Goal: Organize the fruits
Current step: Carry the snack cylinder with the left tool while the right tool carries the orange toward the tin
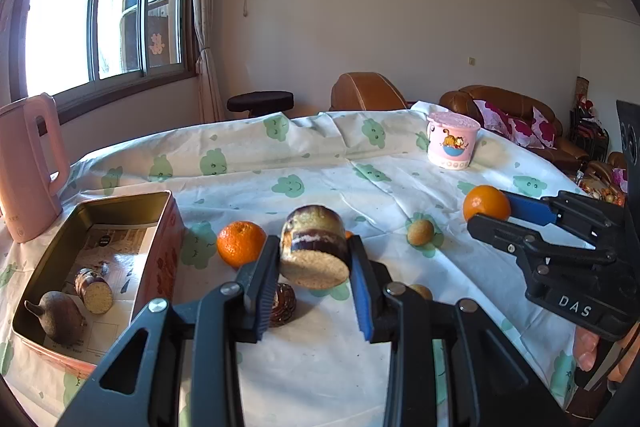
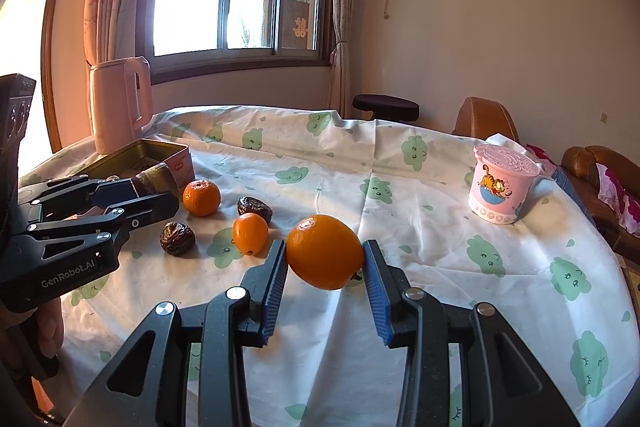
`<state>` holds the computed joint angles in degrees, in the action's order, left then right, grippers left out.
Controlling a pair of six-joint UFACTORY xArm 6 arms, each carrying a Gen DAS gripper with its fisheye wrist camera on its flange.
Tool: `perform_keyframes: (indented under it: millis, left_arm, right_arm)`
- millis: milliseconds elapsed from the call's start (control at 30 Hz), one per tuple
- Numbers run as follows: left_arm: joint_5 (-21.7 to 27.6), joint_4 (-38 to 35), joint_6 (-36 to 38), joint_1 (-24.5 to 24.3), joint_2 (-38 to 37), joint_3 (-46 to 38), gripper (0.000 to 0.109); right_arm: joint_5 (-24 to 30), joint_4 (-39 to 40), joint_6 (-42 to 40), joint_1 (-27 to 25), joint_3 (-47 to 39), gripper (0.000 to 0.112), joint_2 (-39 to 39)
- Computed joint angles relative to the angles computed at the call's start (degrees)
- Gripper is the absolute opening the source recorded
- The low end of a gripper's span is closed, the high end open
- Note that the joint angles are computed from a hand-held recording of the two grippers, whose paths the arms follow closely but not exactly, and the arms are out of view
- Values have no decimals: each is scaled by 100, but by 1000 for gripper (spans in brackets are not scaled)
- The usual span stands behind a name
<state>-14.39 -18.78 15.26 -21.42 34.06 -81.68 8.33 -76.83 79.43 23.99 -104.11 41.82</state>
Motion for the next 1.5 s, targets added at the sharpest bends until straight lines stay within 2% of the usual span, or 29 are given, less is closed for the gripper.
perform_keyframes:
  millis: [633,1100,1500]
  left_arm:
    - [-413,-378,316,-94,-46,143,35]
    - [-725,-668,513,-161,-82,247,35]
    - [-622,-286,144,-46,-138,323,35]
  right_arm:
    - [70,-1305,1331,8,77,40,-166]
    - [229,-2584,2568,60,152,40,-322]
    - [337,-1996,1861,112,96,40,-277]
